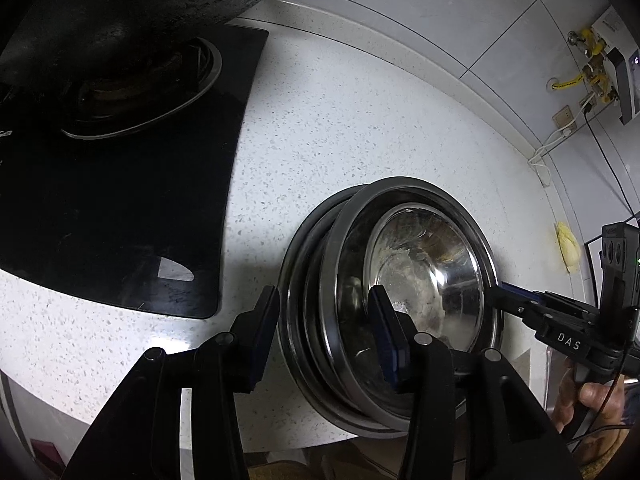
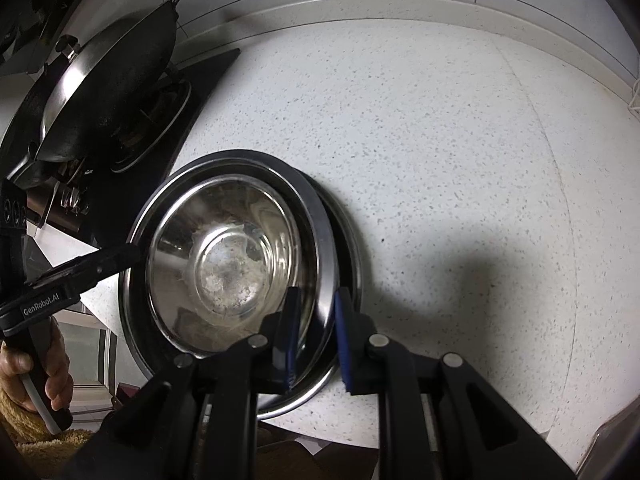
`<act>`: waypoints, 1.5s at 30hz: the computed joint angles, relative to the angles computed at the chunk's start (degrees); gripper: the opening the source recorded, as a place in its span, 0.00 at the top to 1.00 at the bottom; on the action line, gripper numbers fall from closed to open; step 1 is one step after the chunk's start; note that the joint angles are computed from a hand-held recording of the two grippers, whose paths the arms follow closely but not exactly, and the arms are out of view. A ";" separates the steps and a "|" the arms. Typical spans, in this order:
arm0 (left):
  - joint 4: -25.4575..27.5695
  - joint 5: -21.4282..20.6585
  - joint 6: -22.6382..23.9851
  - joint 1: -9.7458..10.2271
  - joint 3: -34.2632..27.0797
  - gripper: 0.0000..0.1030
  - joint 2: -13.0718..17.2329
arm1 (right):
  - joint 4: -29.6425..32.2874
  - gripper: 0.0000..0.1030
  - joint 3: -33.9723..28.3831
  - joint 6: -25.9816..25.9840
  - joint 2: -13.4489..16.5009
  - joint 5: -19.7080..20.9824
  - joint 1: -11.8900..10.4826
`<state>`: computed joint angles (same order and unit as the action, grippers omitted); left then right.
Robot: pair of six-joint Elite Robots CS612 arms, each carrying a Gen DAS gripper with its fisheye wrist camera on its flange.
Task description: Organize plates and bowls
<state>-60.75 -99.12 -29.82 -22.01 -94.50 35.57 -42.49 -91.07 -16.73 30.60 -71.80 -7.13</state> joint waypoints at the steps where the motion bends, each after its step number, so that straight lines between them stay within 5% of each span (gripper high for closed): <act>1: 0.08 0.35 -0.11 -0.02 -0.21 0.55 0.01 | -0.12 0.83 -0.26 0.25 0.07 0.04 -0.02; 6: -0.08 4.27 0.55 -0.75 -1.36 0.39 0.08 | -2.30 0.83 -2.18 1.71 0.56 -0.68 -0.26; 17: -0.50 12.16 4.64 -2.24 -2.33 0.27 -1.46 | -8.86 0.83 -5.13 5.84 0.10 -4.76 0.33; 45: -3.41 7.29 3.50 -1.48 1.59 0.27 -3.52 | -11.63 0.83 0.14 2.87 -2.30 -5.87 2.69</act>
<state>-64.16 -91.83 -26.32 -23.49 -92.91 32.05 -54.12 -90.93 -13.86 28.29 -77.67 -4.45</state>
